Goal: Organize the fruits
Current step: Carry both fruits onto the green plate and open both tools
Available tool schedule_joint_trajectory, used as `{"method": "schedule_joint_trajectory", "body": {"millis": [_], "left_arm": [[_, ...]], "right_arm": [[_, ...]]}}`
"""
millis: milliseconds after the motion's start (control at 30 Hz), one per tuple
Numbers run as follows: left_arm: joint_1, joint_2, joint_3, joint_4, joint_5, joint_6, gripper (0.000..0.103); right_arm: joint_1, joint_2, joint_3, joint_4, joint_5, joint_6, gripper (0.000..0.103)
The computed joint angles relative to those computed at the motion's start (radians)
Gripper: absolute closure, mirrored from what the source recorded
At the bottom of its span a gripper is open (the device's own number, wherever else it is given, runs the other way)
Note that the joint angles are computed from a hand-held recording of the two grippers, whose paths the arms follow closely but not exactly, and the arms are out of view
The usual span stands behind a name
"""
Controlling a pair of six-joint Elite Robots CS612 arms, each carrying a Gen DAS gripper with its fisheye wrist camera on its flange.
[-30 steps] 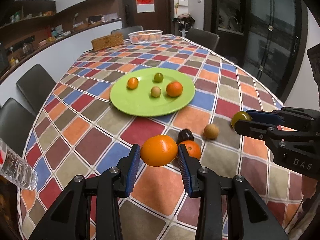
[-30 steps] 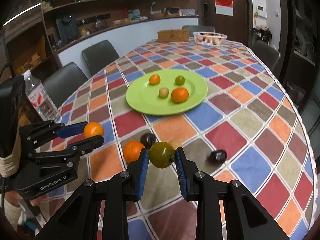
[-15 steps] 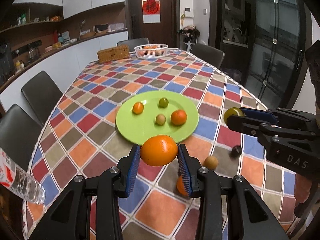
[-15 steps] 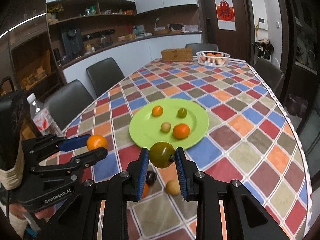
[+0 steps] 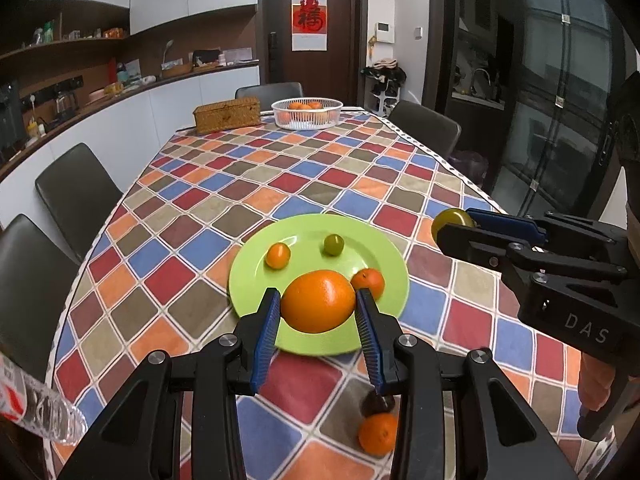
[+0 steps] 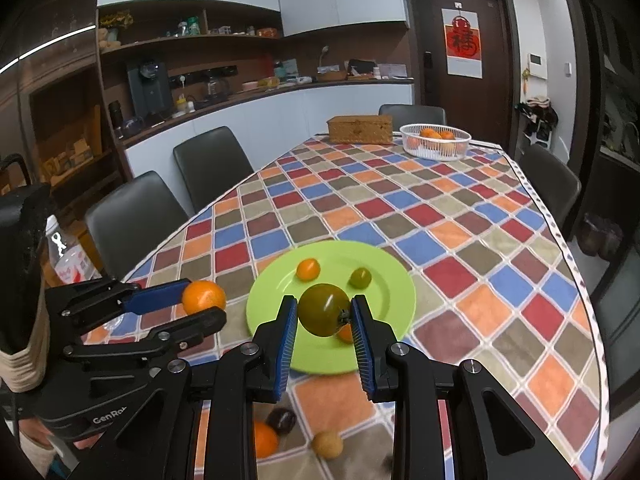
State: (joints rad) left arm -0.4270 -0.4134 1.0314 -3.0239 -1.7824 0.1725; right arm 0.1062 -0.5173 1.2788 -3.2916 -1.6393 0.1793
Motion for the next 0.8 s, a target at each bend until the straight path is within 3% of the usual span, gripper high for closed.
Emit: {"method": "schedule_joint_trajectory", "body": {"millis": [300,800], "left_arm": [[0.002,0.084,-0.179,0.158,-0.014,-0.016,0.065],[0.005,0.283,-0.573,0.475,-0.040,-0.067,0.065]], "right_arm": [[-0.021,0.048,-0.112,0.127,0.027,-0.024,0.074],[-0.052,0.156,-0.320,0.376,0.069,0.000,0.074]]}}
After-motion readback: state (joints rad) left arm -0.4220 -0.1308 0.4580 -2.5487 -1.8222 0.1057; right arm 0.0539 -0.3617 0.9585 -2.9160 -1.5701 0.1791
